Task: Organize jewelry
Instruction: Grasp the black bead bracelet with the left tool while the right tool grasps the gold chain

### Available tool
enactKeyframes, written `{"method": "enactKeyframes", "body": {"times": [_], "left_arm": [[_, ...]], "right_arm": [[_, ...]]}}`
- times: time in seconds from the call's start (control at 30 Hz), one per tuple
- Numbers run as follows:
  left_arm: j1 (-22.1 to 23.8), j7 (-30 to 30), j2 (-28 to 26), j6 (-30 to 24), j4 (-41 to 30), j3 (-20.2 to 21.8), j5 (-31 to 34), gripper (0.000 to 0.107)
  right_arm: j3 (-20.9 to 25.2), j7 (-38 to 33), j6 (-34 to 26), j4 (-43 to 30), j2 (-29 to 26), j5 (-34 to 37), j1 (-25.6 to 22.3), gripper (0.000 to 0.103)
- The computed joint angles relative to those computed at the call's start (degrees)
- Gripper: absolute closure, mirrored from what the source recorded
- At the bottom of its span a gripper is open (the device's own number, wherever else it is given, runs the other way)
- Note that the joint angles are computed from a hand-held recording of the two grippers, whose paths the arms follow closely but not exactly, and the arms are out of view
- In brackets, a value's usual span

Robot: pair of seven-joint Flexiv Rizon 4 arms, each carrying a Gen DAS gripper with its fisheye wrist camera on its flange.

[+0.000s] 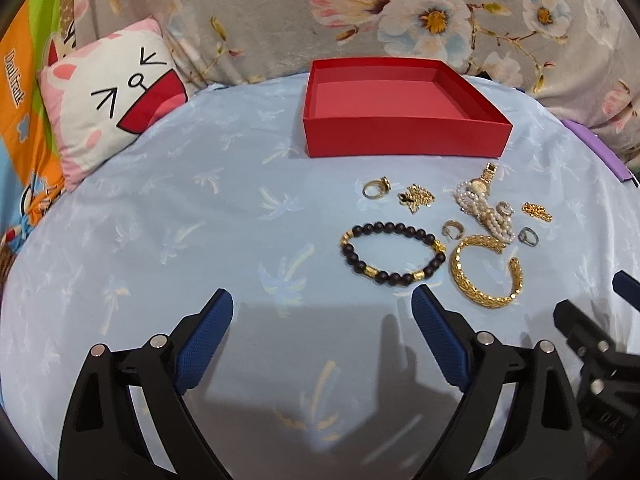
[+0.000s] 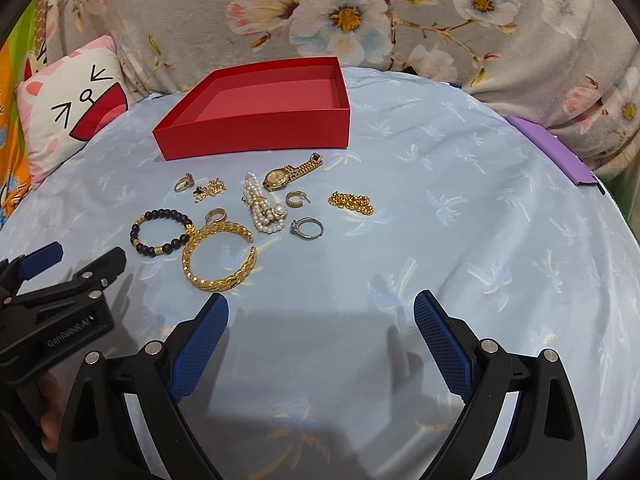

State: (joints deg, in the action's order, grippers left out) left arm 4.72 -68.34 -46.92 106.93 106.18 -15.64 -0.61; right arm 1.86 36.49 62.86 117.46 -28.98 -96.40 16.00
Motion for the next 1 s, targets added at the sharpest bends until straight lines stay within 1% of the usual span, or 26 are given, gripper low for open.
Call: {"method": "enactKeyframes", "body": {"times": [0.1,0.13,0.2,0.27,0.33,0.47,0.53,0.57,0.6,0.63,0.67,0.73,0.8,0.83,0.9,0.93,1.0], "left_arm": [[5.51,2.35,-0.44,-3.8,-0.99,-6.17,2.22,0.017],[6.42,3.36,-0.76,-5.38,-1.74,-7.4,2.22,0.016],[6.4,5.17,-1.21,-8.22,-3.35,-7.95,1.11,0.016],[5.15,6.37,-1.54,-10.36,-5.0,-7.21,-0.94,0.016],[3.42,7.28,-2.04,-11.47,-6.59,-6.02,-2.81,0.016],[-0.56,8.97,-3.43,-14.61,-10.63,-2.91,-6.12,0.019],[-1.9,9.84,-4.09,-16.2,-12.2,-1.89,-7.41,0.024],[-2.18,10.42,-4.35,-16.97,-12.73,-1.78,-7.97,0.03],[-2.8,10.7,-4.6,-17.86,-13.38,-1.23,-8.64,0.033],[-3.47,10.84,-4.86,-17.99,-13.89,-0.57,-9.17,0.033],[-3.97,11.05,-5.17,-16.87,-14.07,-0.19,-9.38,0.035],[-3.88,11.84,-5.43,-16.64,-14.29,-0.69,-9.79,0.039],[-3.84,12.39,-5.6,-16.41,-14.5,-0.97,-10.18,0.047],[-3.86,12.56,-5.7,-16.22,-14.57,-1.03,-10.35,0.049],[-3.31,13.29,-5.85,-16.04,-14.59,-1.87,-10.48,0.062],[-3.16,13.64,-5.9,-15.98,-14.63,-2.11,-10.51,0.066],[-2.57,14.24,-5.98,-15.97,-14.54,-2.94,-10.69,0.08]], "right_arm": [[-0.18,0.21,2.21,0.43,0.83,-0.97,-1.71,0.011],[-0.21,-0.18,2.21,0.55,1.07,-0.86,-2.0,0.011],[-0.34,-1.77,1.7,0.76,1.5,0.04,-2.37,0.011],[-0.53,-2.82,2.57,0.7,1.7,0.17,-3.18,0.016],[-0.79,-4.01,4.16,0.43,1.64,0.27,-4.27,0.017],[-1.3,-7.18,8.6,-0.94,0.59,1.37,-6.55,0.027],[-1.7,-8.47,11.23,-2.03,-0.36,1.82,-7.67,0.033],[-1.92,-9.57,11.96,-2.54,-0.88,2.54,-7.95,0.036],[-2.15,-10.98,12.27,-3.02,-1.39,3.69,-7.96,0.038],[-2.43,-12.62,12.65,-3.52,-1.95,5.07,-7.91,0.041],[-2.78,-13.76,13.16,-3.93,-2.4,5.99,-7.78,0.046],[-3.52,-16.59,14.47,-5.18,-3.7,7.98,-7.41,0.052],[-4.46,-19.07,15.16,-6.32,-4.81,9.79,-6.56,0.055],[-4.87,-20.59,15.2,-6.89,-5.36,11.09,-6.0,0.057],[-5.83,-23.05,16.22,-7.84,-6.37,13.03,-5.05,0.061],[-6.35,-24.17,16.67,-8.29,-6.81,13.85,-4.53,0.064],[-7.43,-26.13,17.23,-8.98,-7.57,15.37,-3.4,0.069]]}}
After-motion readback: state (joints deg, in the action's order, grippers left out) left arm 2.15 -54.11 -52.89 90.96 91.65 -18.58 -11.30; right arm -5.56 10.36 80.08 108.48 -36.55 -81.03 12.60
